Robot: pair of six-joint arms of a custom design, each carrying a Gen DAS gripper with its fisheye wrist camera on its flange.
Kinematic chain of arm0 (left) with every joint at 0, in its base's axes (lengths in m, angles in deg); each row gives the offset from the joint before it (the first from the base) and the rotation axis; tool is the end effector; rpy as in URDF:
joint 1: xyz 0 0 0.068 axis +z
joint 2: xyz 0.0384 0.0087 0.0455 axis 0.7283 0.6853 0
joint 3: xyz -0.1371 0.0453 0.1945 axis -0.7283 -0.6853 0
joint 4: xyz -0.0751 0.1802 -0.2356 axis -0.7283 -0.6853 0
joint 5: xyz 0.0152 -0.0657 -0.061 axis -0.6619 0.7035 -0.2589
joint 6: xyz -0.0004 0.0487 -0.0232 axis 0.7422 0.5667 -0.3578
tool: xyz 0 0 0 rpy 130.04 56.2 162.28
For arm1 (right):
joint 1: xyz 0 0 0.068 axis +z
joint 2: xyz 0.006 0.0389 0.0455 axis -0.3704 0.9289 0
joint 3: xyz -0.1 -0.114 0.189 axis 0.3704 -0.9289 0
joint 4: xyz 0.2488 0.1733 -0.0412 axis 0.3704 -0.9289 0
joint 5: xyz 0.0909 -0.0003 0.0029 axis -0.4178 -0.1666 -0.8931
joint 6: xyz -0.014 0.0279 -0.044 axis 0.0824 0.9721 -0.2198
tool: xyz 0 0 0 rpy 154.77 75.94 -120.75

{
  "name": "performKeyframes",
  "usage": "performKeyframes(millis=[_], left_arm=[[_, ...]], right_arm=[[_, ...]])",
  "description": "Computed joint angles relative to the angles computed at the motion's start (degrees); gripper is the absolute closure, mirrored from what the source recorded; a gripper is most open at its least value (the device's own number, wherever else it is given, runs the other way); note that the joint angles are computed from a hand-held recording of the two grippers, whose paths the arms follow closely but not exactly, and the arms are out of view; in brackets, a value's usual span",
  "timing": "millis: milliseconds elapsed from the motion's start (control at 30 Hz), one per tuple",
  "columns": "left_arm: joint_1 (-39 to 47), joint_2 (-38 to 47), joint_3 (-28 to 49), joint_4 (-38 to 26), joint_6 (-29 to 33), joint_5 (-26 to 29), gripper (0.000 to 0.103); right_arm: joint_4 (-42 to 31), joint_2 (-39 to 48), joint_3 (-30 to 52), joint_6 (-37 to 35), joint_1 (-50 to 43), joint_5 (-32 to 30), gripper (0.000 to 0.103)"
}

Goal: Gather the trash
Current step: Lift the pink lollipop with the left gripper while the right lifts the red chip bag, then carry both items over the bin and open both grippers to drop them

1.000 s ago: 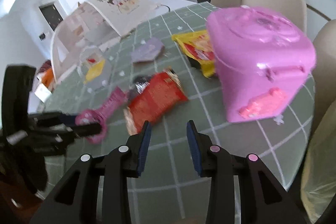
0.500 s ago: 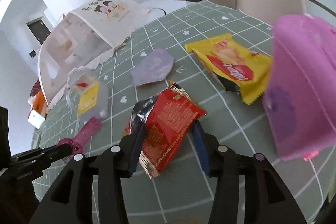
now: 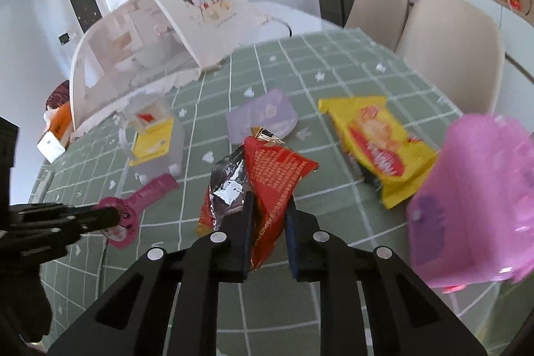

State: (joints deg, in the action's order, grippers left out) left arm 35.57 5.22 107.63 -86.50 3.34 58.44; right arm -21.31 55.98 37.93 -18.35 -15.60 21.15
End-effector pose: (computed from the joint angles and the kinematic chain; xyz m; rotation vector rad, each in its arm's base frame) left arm 0.2333 -0.0399 0.0973 -0.7763 2.4642 -0.1306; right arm 0.4054 0.0664 0.1078 -1.0657 2.2429 0.7262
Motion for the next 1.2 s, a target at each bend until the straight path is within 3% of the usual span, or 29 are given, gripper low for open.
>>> performKeyframes(millis=[67,267,333,533,667,900,1067,1200], left_arm=[[0.2,1.8,0.5,0.7,0.3,0.3,0.073],[0.3,7.4,2.5,1.8,-0.4,0.9,0.073],[-0.1,7.6,3.1,1.4,-0.3,0.4,0.089],[-1.3,0.6,2.9,-0.8,0.0,-2.7,0.090],[-2.7,-1.2,8.0,-3.1,2.7,-4.9,0.090],[-6.7,10.6,28.5,0.5,13.3,-4.5,0.089],[-12.0,27.5,48.3,3.2,18.6,0.4,0.089],[-15.9,42.2,64.2,1.8,21.0,5.5,0.089]], right_arm=[[-0.8,-0.9,0.5,-0.7,-0.9,-0.9,0.085],[-3.8,-1.5,4.0,-1.2,-3.9,-3.7,0.086],[-4.5,-1.3,4.8,-1.4,-4.7,-4.2,0.086],[-6.0,-2.0,5.2,-4.3,-7.0,-5.4,0.085],[-7.5,-2.7,6.4,-6.0,-8.8,-6.7,0.086],[-5.3,-1.4,17.5,0.8,-18.6,-14.0,0.085],[-3.0,4.7,28.5,5.7,-27.3,-14.3,0.086],[-6.6,13.1,40.0,6.2,-34.0,-12.2,0.085]])
